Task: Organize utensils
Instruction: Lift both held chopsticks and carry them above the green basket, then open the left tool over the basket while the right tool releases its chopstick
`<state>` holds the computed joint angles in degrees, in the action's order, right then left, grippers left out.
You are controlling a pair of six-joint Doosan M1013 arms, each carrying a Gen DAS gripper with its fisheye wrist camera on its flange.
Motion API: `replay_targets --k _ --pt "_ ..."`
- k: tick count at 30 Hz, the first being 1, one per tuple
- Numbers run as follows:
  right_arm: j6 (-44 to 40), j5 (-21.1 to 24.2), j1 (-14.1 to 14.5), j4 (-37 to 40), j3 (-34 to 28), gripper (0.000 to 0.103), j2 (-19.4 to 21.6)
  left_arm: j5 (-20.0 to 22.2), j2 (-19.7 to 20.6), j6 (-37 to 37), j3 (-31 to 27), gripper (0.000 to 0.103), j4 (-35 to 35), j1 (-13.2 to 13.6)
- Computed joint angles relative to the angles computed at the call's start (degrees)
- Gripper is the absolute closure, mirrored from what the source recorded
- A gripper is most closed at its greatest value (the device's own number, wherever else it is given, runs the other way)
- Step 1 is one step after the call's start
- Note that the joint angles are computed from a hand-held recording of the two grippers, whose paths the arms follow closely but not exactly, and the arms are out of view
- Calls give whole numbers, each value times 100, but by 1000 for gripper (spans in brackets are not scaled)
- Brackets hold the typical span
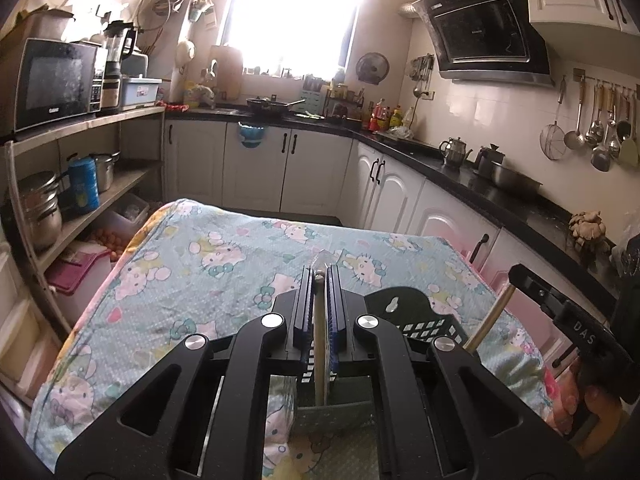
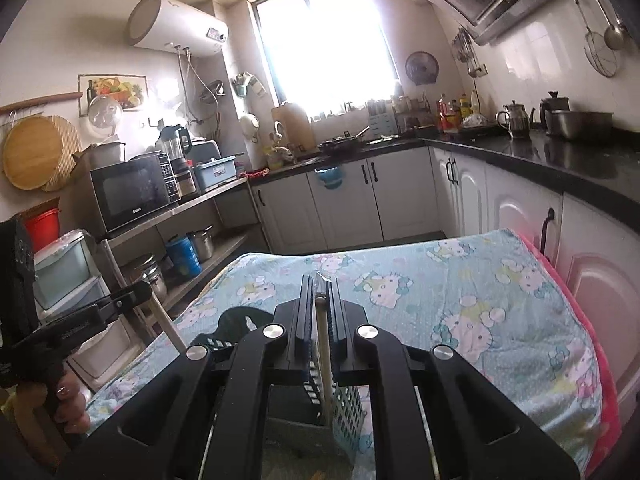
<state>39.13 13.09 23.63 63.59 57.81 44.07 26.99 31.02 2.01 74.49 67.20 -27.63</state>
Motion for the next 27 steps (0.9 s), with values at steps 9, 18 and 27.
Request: replay_targets --k 9,18,27 --pt "861 200 -60 -484 169 71 -97 -20 -66 11 132 93 -179 3" --pt "1309 580 -76 -910 270 38 -179 -1 -201 -161 360 76 -52 -39" --pt "1437 593 -23 -1318 566 24 -356 64 -412 -734 689 53 467 -151"
